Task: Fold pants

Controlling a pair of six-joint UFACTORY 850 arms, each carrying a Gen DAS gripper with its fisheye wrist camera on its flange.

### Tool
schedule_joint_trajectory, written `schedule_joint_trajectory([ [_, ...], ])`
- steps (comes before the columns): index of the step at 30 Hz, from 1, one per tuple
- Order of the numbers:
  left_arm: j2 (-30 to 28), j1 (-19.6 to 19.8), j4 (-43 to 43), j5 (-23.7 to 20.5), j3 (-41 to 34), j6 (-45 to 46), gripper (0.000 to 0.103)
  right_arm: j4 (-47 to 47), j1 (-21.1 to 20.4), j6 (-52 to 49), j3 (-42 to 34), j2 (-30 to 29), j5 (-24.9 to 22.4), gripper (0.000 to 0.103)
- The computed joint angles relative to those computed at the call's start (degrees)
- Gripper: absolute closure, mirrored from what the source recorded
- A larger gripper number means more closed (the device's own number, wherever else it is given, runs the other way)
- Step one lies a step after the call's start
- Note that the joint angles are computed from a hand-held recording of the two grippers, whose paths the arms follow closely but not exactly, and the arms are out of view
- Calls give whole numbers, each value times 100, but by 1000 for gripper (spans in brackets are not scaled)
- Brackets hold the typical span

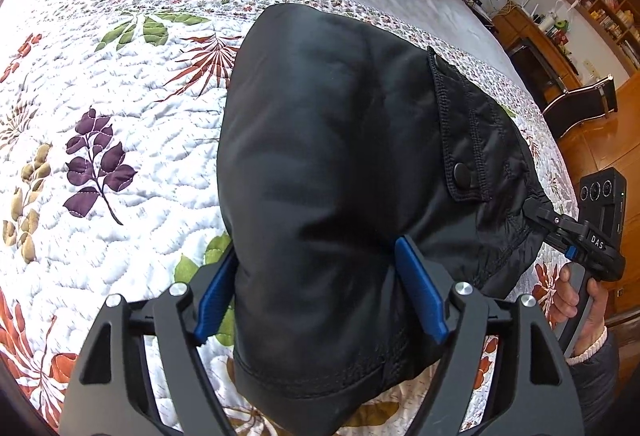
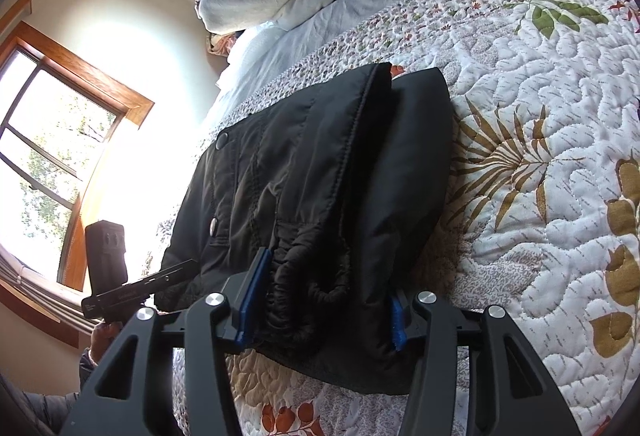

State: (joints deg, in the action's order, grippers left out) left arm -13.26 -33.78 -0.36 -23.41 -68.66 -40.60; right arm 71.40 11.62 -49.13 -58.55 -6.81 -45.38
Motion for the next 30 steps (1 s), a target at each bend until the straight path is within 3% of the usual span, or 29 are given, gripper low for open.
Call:
schedule_joint_trajectory([
  [5,1,-20,113,-46,-18,-124,25,-10,-10,81,54,54,48,42],
  [25,8,-62,108,-68,8,-201,19,-192,72,273,196,244,295,40],
  [27,10,-61,96,-61,15,-205,18,-160,60,284,220,250,295,37],
  [30,51,-45,-36,-57,62,-114,17,-173,19,379,237,265,273,25],
])
